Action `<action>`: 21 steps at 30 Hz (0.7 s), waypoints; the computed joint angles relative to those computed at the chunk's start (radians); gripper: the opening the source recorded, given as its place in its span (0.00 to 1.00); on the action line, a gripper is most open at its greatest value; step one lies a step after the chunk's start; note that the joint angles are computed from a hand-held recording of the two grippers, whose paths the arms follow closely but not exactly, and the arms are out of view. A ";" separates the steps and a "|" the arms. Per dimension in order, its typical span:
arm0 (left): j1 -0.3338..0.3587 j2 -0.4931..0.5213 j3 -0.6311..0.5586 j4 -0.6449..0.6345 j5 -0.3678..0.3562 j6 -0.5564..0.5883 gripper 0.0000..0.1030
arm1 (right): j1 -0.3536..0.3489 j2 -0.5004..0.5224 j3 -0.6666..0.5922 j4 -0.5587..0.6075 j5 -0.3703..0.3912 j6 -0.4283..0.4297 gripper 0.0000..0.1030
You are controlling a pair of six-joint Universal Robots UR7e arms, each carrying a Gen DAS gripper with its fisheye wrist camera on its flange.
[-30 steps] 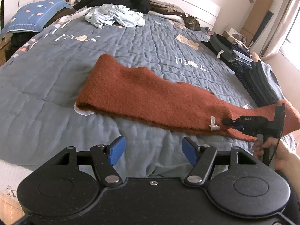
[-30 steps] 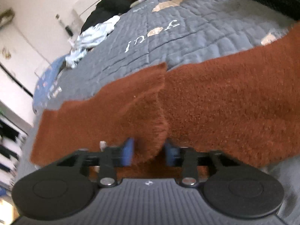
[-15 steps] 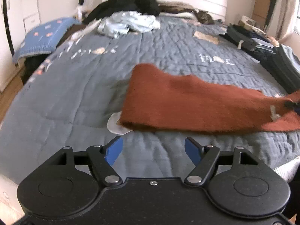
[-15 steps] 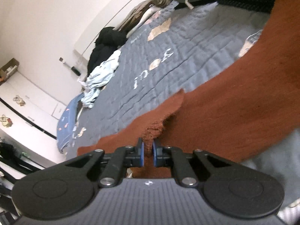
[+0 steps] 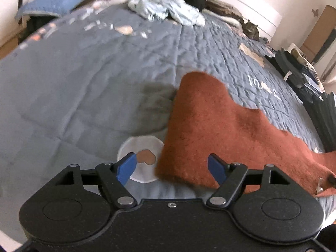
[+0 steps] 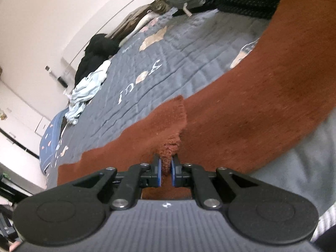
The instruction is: Fold clothes
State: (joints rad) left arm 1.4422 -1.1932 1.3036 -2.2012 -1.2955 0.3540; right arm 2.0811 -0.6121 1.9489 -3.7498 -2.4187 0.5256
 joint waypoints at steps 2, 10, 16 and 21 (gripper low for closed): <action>0.009 0.011 -0.014 0.046 -0.045 0.013 0.72 | -0.008 -0.009 0.010 0.023 -0.002 0.005 0.09; 0.008 0.011 0.027 0.030 -0.102 0.037 0.21 | -0.026 -0.002 0.010 0.077 0.016 0.028 0.09; -0.006 0.019 0.027 -0.015 -0.044 0.075 0.10 | -0.025 -0.001 0.000 0.101 0.014 0.041 0.09; 0.003 0.036 -0.068 -0.009 0.007 0.100 0.09 | -0.017 0.019 -0.048 0.146 0.043 0.035 0.09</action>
State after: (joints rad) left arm 1.4456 -1.1573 1.2355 -2.2101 -1.2887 0.4537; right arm 2.0642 -0.5927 1.9009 -3.6035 -2.3762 0.5609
